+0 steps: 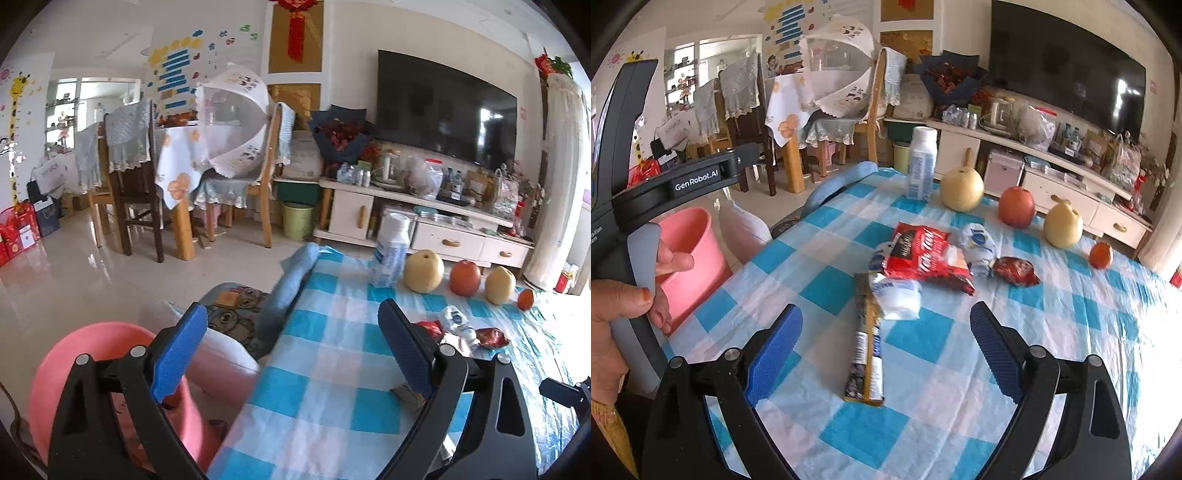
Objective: Collect trash
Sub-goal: 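Move both grippers back over the table toward the red and white packets, then grasp the white yogurt pouch with the left gripper while the right grasps the red milk-tea packet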
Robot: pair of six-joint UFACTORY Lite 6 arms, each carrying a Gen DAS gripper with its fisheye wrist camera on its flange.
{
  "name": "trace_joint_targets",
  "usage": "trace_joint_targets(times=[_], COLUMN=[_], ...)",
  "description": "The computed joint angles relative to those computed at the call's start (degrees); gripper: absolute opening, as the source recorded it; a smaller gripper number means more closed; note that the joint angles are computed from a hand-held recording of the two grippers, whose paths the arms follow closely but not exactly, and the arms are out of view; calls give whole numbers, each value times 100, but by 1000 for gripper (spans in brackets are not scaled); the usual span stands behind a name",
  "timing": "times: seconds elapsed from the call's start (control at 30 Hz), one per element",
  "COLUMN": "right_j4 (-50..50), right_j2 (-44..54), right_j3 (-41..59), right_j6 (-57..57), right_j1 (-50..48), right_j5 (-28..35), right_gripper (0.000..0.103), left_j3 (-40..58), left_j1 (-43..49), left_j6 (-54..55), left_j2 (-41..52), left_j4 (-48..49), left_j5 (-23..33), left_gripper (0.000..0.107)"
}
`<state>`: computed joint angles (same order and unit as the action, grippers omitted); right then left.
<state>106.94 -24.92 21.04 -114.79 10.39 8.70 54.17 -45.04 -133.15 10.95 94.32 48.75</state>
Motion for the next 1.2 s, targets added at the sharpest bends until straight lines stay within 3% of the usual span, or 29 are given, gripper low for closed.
trace_joint_targets(times=[0.27, 0.6, 1.1, 1.2], right_j4=[-928, -1180, -1504, -1661], right_j2=[141, 907, 2504, 2867], right_j3=[-39, 277, 1376, 1670], right_j6=[325, -95, -237, -103], right_j1=[-1280, -2744, -3840, -3955], right_j5=[854, 1822, 2256, 2300], right_gripper=[91, 91, 91, 91], left_j3=[650, 1599, 4083, 4471], left_j1=[-188, -325, -107, 32], left_j6=[202, 901, 2500, 2777], left_j2=[617, 1426, 3463, 3778], left_j4=[-83, -382, -752, -1076], left_j5=[-146, -645, -1819, -1911], left_gripper=[94, 94, 94, 83])
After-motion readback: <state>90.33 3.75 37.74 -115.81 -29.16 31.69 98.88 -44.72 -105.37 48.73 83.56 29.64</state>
